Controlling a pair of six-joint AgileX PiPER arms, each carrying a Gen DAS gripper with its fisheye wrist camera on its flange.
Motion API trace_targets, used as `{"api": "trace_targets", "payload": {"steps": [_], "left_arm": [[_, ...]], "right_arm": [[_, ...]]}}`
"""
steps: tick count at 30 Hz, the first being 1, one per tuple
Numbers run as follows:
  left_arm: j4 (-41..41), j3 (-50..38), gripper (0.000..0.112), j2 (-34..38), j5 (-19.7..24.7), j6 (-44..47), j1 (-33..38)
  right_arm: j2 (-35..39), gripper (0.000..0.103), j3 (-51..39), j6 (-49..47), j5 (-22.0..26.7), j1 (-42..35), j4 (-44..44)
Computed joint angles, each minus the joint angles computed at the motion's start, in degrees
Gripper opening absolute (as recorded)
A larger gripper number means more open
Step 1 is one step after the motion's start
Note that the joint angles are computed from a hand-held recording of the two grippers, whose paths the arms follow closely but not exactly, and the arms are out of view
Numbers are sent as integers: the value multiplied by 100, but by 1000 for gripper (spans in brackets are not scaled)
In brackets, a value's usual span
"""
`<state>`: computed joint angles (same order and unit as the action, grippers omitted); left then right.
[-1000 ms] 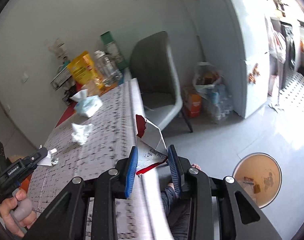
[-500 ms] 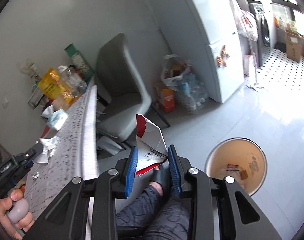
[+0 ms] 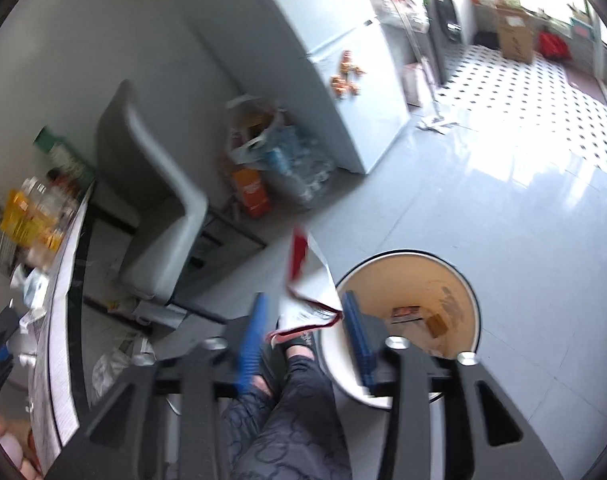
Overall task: Collect trash
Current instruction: 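Open the right tool to drop the wrapper while the left tool releases the paper into the bin, then move both open tools back toward the table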
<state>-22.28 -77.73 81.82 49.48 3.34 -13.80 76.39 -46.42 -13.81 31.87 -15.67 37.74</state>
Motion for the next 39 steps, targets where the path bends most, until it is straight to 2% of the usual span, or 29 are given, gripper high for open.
{"api": "trace_targets", "payload": {"steps": [1,7,12,19,24,25,27,29,32,33,36,39], "left_arm": [[30,-96,28,135,-18,-77,-153],[159,-620,28,838,-54,-451,-943],[288,-1040,28,1383,-19,-692,-1488],[486,-2090,28,2387,277,-945,-2022],[473,-2931,29,3062,639,-1041,-2232],[437,-3058,32,3176,705,-1024,-2249],[447,-3131,59,3257,743,-1028,-2269],[387,-2990,64,3147,641,-923,-2255],[165,-2672,79,2845,551,-776,-2086],[143,-2571,80,2732,528,-754,-2023],[168,-2246,87,2317,524,-725,-1804],[138,-1763,95,1732,482,-587,-1451]], "right_arm": [[-16,60,53,-232,26,-197,182],[-296,61,267,-914,463,-1059,585],[-692,61,322,-1497,1193,-2216,837],[-1010,62,182,-2136,2179,-3856,1061],[-1145,62,22,-2239,2590,-4358,1039],[-1170,62,-9,-2247,2643,-4420,1029],[-1232,62,-45,-2280,2779,-4577,1024],[-1285,62,-89,-2320,2922,-4722,1006],[-1393,62,-75,-2273,2979,-4710,976],[-1436,62,-59,-2209,2966,-4636,957],[-1583,64,-45,-1867,2859,-4164,864],[-1784,72,-62,-1410,2620,-3420,746]]}}
